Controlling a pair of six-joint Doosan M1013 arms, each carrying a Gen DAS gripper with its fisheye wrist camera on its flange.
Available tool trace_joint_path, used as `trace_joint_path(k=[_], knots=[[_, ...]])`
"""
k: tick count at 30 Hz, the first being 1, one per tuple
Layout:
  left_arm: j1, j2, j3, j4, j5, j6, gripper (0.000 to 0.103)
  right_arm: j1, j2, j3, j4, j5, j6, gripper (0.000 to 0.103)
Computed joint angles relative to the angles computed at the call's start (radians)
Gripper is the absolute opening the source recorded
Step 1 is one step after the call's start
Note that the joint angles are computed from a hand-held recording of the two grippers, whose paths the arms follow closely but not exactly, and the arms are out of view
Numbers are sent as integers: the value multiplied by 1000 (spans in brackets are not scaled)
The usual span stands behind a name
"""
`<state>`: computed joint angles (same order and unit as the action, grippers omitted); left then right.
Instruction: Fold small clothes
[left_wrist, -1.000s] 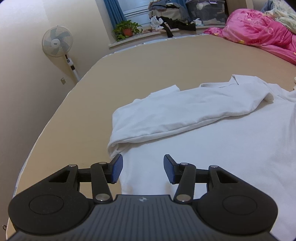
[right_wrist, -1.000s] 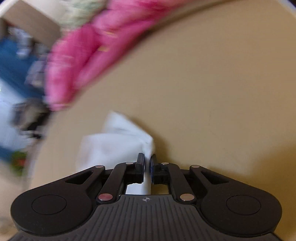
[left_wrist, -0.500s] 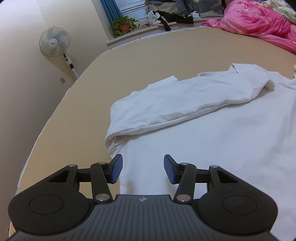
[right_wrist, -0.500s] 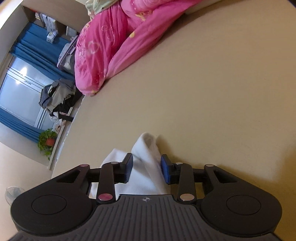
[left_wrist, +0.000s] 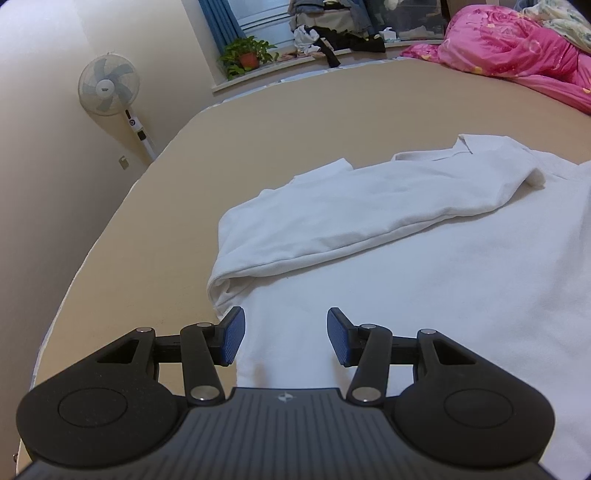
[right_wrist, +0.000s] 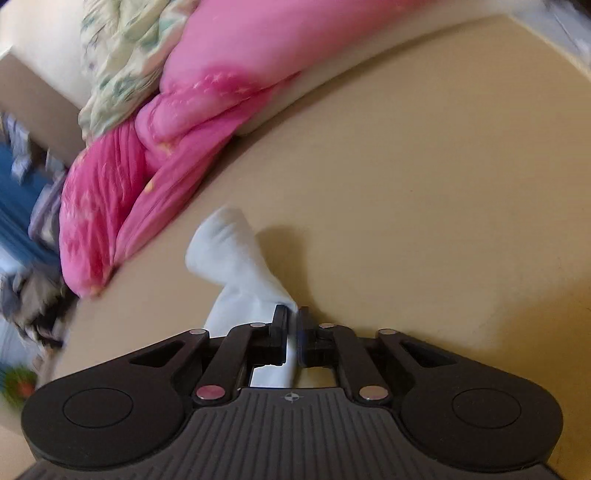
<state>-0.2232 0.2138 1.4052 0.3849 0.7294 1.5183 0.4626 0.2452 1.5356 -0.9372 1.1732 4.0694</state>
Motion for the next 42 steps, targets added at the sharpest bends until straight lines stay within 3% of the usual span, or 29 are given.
trace_joint_path(k=[3, 5, 6, 8, 10, 14, 17, 19, 21, 22, 23, 24, 26, 29, 32, 34, 36, 38, 41, 42], knots=[[1, 2, -3, -8, 5, 7, 55, -13, -9, 10, -11, -50, -58, 17], [0, 3, -4, -5, 8, 7, 55, -16, -14, 14, -20, -53, -84, 15], [0, 4, -5, -5, 9, 8, 55, -7, -20, 22, -28, -34, -87, 3], [-1, 4, -3, -1, 7, 8, 55, 13, -19, 21, -72, 60, -76, 2], [-1, 5, -4, 2, 8, 8, 55, 35, -1, -4, -107, 217, -78, 2], [3, 9, -12, -16, 18, 12, 55, 7, -10, -5, 51, 197, -95, 2], [6, 9, -14, -30, 18, 16, 57, 17, 16, -44, 35, 295, -142, 10], [7, 10, -16, -32, 20, 14, 58, 8, 20, -65, 93, 335, -166, 12], [9, 12, -21, -45, 28, 17, 58, -4, 73, -166, 178, 531, -267, 18], [10, 12, -24, -54, 29, 17, 58, 3, 94, -203, 166, 595, -301, 19], [11, 11, -24, -60, 27, 17, 58, 24, 106, -229, 103, 606, -331, 19], [12, 11, -25, -67, 22, 18, 58, 44, 114, -252, 32, 566, -381, 19], [14, 10, -26, -76, 18, 17, 58, 79, 113, -273, -78, 399, -476, 19], [16, 11, -29, -83, 16, 9, 58, 118, 109, -291, -119, 12, -582, 26], [22, 13, -35, -96, 4, 4, 52, 128, 121, -304, 98, -374, -662, 34], [28, 16, -43, -122, 1, 10, 40, 133, 154, -336, 313, -502, -793, 39], [36, 21, -55, -159, 3, 23, 24, 144, 188, -374, 423, -518, -865, 46], [45, 24, -65, -197, 1, 38, 23, 149, 228, -427, 527, -478, -927, 49], [61, 26, -78, -287, -4, 93, 23, 148, 271, -482, 530, -414, -851, 48], [69, 28, -84, -343, 0, 130, 23, 148, 282, -501, 504, -391, -809, 40]])
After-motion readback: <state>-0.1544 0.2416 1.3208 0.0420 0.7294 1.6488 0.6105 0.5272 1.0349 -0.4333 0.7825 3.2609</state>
